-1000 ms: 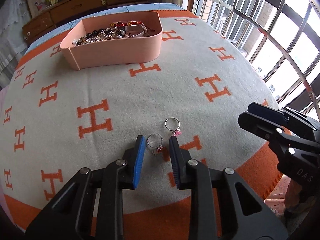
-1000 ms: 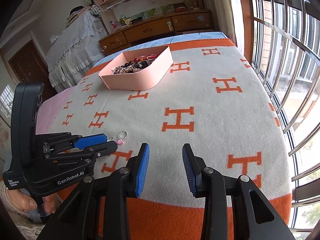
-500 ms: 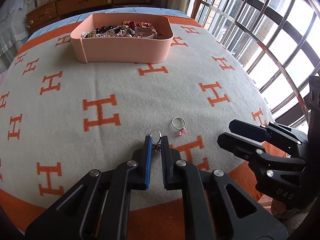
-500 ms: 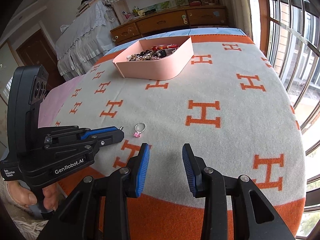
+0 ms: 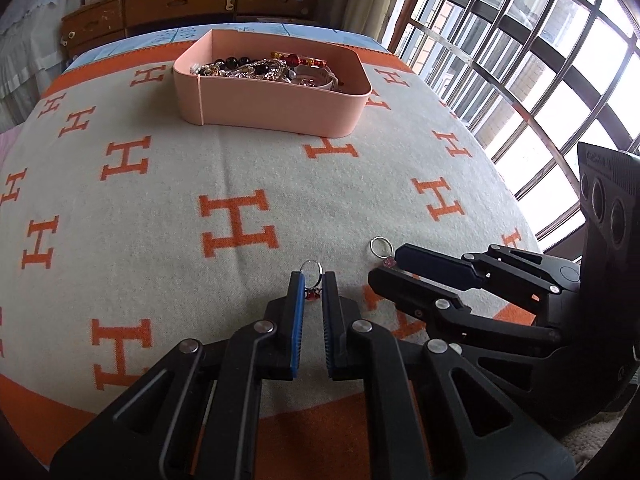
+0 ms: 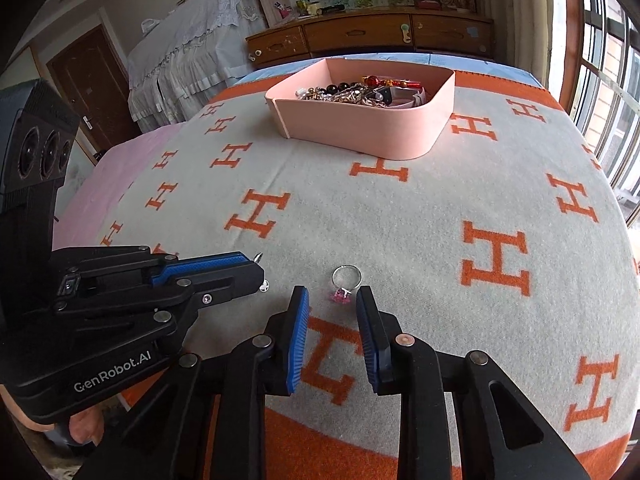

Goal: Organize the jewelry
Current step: 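Close right tool on the other pink-stone ring while left tool lifts its ring, then carry both rings into the pink tray and open both tools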

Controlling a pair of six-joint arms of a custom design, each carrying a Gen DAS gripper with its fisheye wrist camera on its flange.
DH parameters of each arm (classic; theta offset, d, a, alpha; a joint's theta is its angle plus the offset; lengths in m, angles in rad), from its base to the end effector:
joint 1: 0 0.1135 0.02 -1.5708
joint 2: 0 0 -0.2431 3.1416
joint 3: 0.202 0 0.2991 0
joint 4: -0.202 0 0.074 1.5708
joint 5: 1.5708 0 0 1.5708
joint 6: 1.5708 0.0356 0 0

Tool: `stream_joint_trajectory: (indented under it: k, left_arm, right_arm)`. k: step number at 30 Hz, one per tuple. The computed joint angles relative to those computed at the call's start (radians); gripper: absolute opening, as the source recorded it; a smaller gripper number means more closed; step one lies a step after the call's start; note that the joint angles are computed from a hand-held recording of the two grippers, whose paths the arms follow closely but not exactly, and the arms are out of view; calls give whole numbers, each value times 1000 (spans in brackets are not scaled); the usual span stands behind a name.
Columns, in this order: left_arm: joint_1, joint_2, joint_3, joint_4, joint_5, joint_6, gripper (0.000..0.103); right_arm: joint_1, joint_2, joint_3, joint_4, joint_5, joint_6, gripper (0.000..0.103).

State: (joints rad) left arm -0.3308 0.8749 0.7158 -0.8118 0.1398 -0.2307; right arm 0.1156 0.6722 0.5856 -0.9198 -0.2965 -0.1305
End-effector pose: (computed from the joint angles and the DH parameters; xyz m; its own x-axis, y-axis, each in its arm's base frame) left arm 0.2109 -0.0777 0.2227 -0.8505 0.0527 -0.5233 0.2071 0.9482 -0.2411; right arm 0.1823 0.0316 0.2080 -0.7976 -0.2179 -0.5625 -0.3725 0.9114 0.1752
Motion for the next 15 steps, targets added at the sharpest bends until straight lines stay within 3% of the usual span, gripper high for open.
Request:
stream_joint_trajectory:
  k: [5, 8, 15]
  left_arm:
    - [36, -12, -8, -2, 28, 18, 7]
    - [58, -15, -9, -3, 46, 30, 7]
    - [170, 53, 95, -54, 182, 82, 6]
  right_arm:
    - [110, -7, -11, 43, 153, 44, 10]
    - [147, -24, -21, 50, 202, 50, 10]
    - [132, -19, 41, 15, 184, 35, 10]
